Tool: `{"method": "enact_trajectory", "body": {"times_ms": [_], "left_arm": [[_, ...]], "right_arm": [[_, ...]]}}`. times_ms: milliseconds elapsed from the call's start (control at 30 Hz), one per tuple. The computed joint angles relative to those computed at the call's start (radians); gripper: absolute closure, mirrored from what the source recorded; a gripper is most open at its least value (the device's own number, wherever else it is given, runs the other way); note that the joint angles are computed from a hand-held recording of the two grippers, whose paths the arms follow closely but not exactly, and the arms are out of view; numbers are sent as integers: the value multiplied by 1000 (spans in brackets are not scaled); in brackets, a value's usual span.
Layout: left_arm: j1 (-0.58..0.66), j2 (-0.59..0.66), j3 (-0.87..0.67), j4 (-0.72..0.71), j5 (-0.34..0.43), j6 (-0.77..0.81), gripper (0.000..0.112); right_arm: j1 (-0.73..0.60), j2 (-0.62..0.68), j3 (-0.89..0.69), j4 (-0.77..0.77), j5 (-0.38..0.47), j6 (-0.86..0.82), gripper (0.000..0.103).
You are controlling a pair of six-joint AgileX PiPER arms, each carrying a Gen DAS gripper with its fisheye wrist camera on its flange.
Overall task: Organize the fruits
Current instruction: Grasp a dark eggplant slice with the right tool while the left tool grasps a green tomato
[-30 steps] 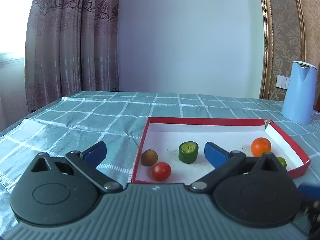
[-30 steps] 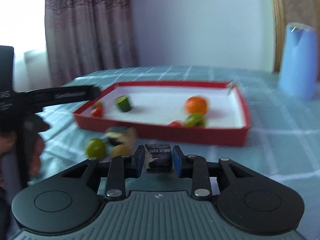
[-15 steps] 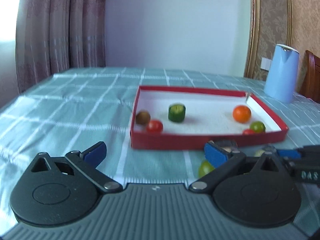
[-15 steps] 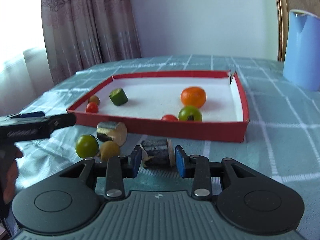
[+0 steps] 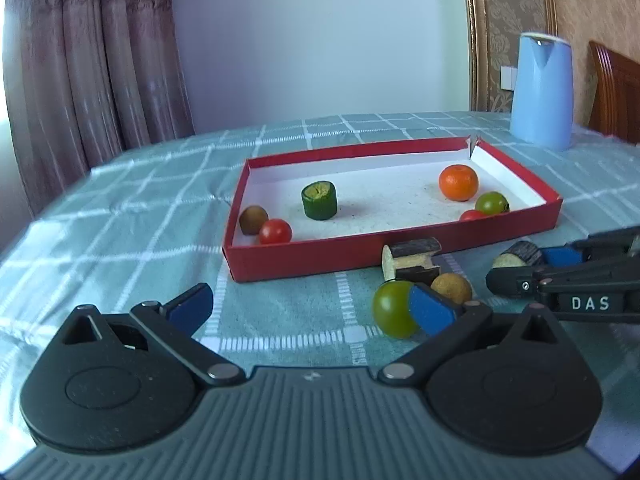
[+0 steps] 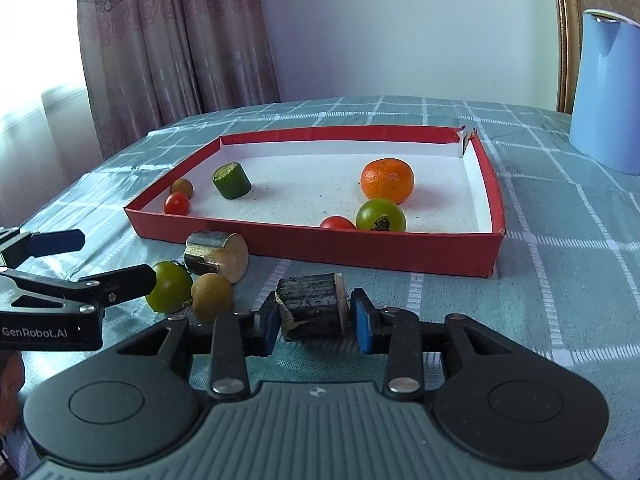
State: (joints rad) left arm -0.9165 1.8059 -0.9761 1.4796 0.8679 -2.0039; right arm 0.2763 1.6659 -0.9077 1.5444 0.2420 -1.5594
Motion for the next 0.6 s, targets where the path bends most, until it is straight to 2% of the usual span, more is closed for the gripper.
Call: {"method": "enact_trajectory", "body": {"times_ms": [67,133,233,400,467,533,600], "left_arm": [[-16,10,-10,-5,29,19,9],[-17,-2,-1,-2,9,26,9],[-12,-10,7,15,-25,22,9],[23,22,-46,-43,-63,98,9],[43,26,-52,-64,-86,99,15],[79,-10,-13,-31,-184,50,27],[90,-32,17,6,-220,-6,34]], "right_arm": [[3,2,-3,-23,13,9,53],[12,2,-5,-51,13,18,45],[25,-2,-2,-53,-6,15,45],[28,-2,0,-34,-7,11,46],[25,-1,-3,-34,-4,13,46],[18,1,-3,-35,1,10,46],[20,1,-4,-35,0,11,46]]}}
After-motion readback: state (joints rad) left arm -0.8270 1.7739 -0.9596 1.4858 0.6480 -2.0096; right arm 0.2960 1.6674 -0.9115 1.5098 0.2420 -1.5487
